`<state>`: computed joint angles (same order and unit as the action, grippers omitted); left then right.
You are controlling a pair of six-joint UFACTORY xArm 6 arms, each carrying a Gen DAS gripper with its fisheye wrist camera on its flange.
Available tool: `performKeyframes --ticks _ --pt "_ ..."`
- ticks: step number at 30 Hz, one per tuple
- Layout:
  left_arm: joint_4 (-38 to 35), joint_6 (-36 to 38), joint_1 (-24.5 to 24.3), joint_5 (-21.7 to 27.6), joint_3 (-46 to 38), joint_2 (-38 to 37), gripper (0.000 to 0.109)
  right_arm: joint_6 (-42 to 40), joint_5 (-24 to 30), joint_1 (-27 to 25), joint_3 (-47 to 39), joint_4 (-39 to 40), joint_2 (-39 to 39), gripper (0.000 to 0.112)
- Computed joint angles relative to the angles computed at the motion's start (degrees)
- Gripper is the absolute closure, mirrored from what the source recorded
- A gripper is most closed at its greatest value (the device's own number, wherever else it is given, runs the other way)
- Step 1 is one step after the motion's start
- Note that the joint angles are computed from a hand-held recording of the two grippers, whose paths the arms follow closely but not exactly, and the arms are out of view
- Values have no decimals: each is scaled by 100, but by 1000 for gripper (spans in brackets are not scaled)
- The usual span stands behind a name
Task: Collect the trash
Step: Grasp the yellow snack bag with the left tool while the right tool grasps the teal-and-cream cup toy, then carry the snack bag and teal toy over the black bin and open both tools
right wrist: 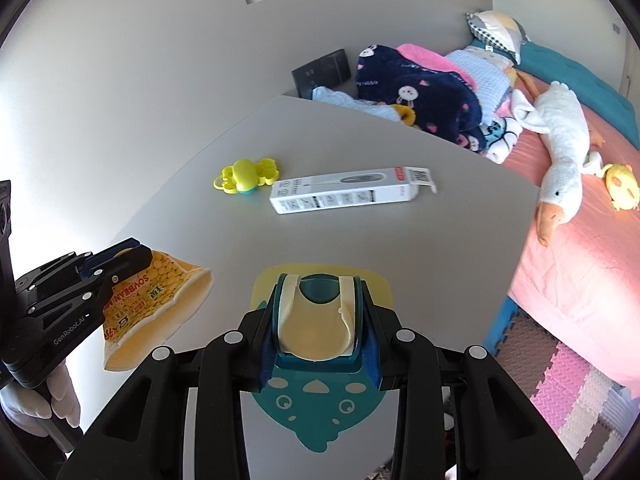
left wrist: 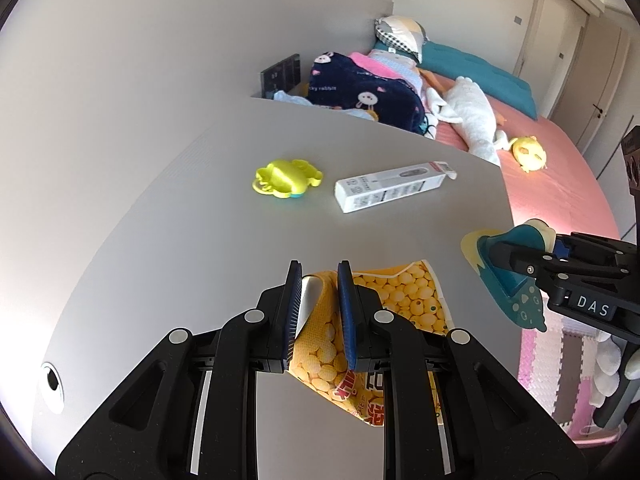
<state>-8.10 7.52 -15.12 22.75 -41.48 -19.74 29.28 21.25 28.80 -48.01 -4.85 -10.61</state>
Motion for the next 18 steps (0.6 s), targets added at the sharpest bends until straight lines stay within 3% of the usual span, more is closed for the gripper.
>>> performKeyframes --ticks 18 --pt "740 -1002 -1489 54 -452 275 91 -551 361 -780 1555 388 -2049 76"
